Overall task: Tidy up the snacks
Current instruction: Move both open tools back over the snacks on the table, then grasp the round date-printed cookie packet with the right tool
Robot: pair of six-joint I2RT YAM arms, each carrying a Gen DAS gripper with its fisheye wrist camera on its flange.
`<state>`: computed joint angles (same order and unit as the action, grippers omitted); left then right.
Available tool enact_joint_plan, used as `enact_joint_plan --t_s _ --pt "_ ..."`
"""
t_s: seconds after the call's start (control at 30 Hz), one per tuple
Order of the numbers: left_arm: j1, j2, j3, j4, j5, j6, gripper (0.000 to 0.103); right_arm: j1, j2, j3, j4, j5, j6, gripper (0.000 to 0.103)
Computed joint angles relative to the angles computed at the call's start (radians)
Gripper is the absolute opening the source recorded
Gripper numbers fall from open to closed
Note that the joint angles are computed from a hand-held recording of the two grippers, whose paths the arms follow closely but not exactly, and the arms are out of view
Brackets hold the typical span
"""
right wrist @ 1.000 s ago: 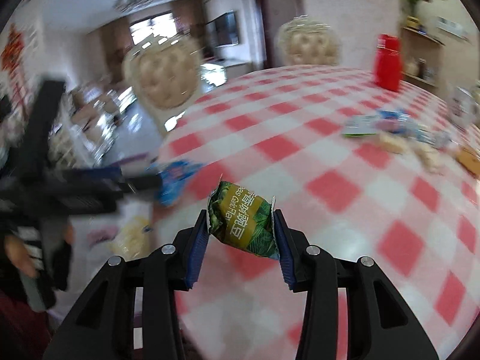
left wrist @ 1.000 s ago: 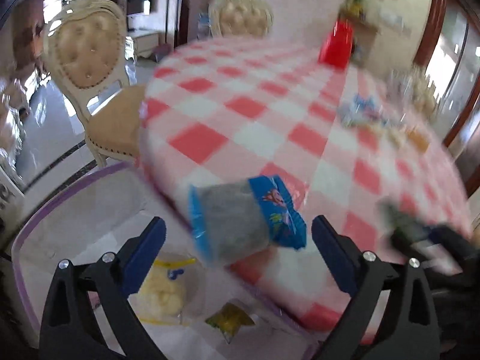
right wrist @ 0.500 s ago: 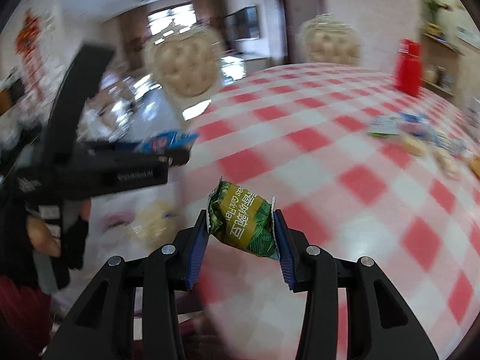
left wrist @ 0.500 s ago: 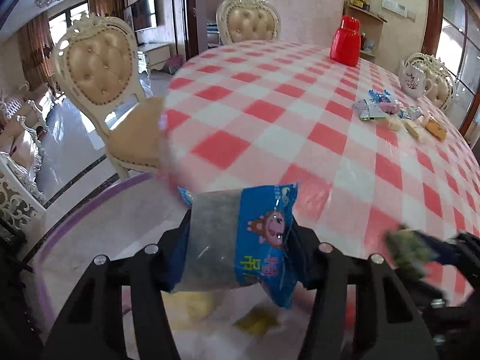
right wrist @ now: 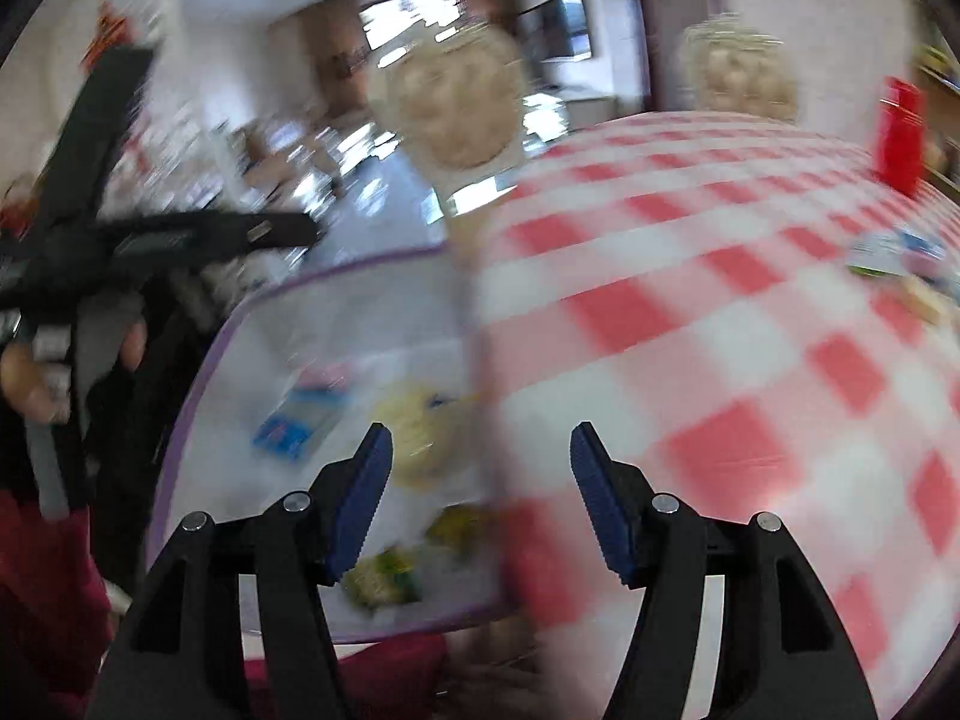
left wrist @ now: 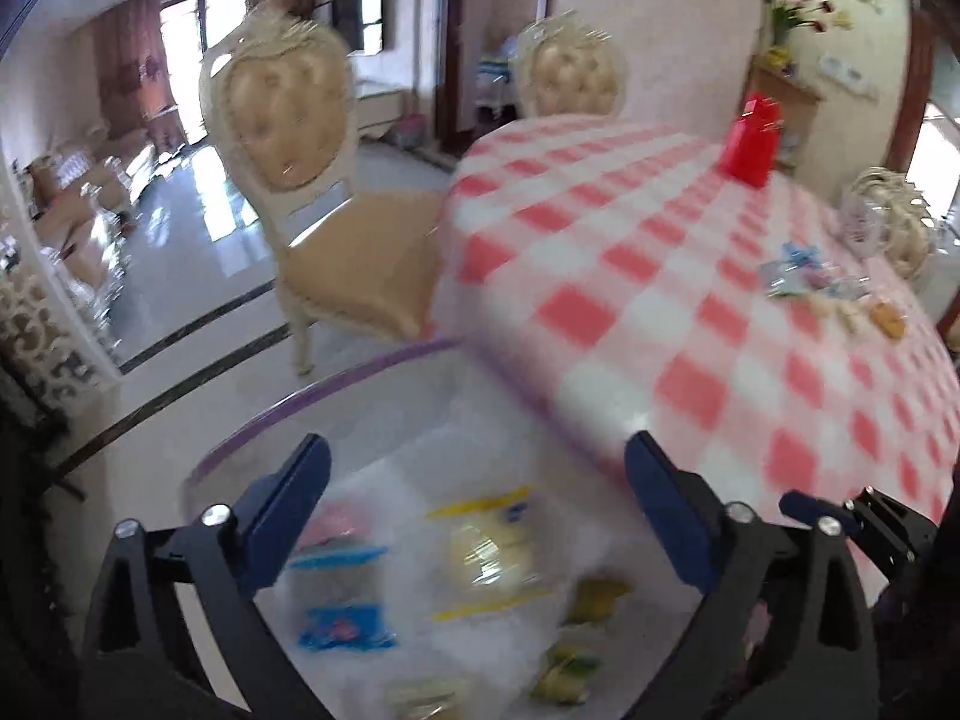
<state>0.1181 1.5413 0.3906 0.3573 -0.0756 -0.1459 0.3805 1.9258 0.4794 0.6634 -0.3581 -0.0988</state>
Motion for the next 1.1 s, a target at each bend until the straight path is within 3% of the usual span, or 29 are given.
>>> enact_joint_plan --t_s 0.07,0.13,0.23,0.33,0.4,0.53,0.67,0.9,1.0,1.1 --pt "-0.104 0.027 0.043 0.022 -0.054 -0.060 0.101 -0.084 -0.022 0.000 0.006 0.023 0.006 0.063" --pt "-0.215 0.088 0.118 0.046 -0.082 -0.103 0.101 -0.214 -0.031 -0.002 0.047 0.013 0.034 0.074" --pt "-0.368 0.258 0.327 0.035 -0.088 -0.140 0.101 -0.394 -0.006 0.056 0.026 -0.001 0.014 0.080" --pt "-0.445 0.477 0.630 -0.095 0.000 -0.174 0.101 -0.535 0.042 0.148 -0.043 0.010 -0.001 0.080" --pt "-0.478 0.617 0.832 -0.204 0.000 -0.233 0.101 -0.637 0.105 0.262 -0.131 -0.026 -0.001 0.080" --pt "-0.529 0.942 1.322 -0.437 -0.105 -0.278 0.101 -0.747 0.265 0.535 -0.340 -0.069 0.007 0.080" --pt "-0.532 1.175 1.710 -0.600 -0.202 -0.293 0.101 -0.748 0.392 0.768 -0.484 -0.062 -0.012 0.080" --pt "-0.482 1.365 2.039 -0.654 -0.170 -0.449 0.101 -0.640 0.632 1.218 -0.763 0.048 -0.068 0.079" --pt "-0.467 1.367 2.021 -0.610 -0.147 -0.439 0.101 -0.603 0.713 1.379 -0.844 0.070 -0.111 0.077" --pt "-0.460 1.363 1.998 -0.596 -0.177 -0.424 0.101 -0.566 0.784 1.512 -0.902 0.139 -0.163 0.063"
